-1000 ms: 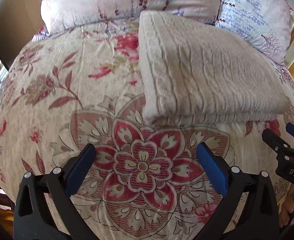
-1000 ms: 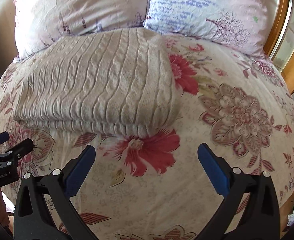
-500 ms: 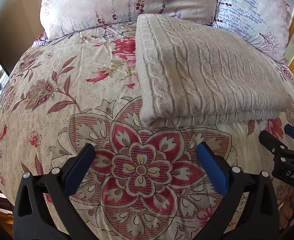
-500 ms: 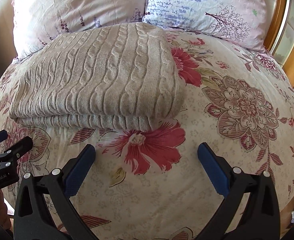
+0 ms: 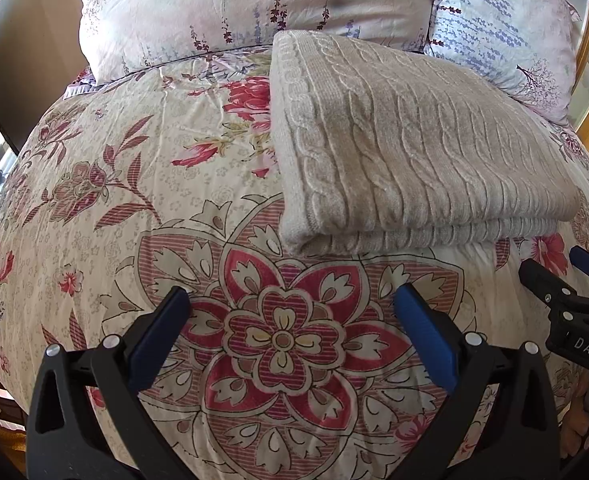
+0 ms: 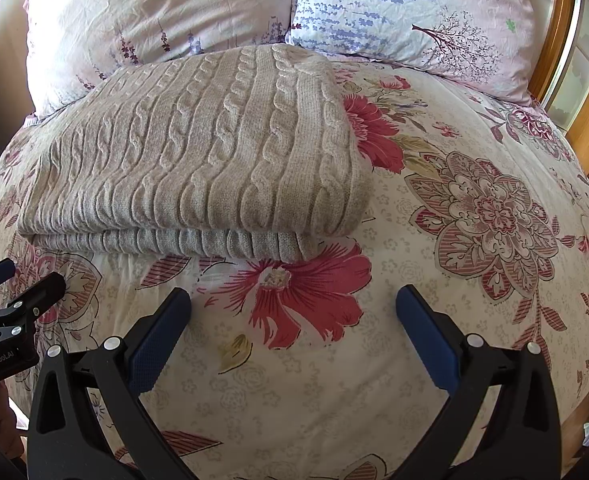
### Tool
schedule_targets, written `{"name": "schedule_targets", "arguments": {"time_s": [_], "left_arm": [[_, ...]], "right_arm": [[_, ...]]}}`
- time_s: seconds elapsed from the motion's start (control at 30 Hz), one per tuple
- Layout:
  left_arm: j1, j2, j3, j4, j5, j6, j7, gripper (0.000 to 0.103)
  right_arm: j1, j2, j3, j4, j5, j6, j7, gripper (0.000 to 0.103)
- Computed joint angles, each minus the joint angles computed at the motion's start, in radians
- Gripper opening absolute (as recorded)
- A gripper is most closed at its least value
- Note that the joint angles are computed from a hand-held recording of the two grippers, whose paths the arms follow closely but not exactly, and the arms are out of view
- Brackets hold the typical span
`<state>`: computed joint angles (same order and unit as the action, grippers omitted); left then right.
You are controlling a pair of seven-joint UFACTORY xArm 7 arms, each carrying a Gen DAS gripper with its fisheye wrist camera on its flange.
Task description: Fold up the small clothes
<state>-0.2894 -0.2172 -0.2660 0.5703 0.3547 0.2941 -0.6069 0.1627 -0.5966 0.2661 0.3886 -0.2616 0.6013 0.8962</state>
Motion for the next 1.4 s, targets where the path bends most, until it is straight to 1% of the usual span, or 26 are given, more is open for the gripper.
{"name": "schedule_targets", "arguments": {"time_s": [1.4], "left_arm": [[-0.004, 0.003, 0.004, 0.003, -0.008, 0.006, 0.007, 0.101]], "right_arm": [[0.0, -0.002, -0.005, -0.003, 0.004, -0.005, -0.014, 0.102]]}}
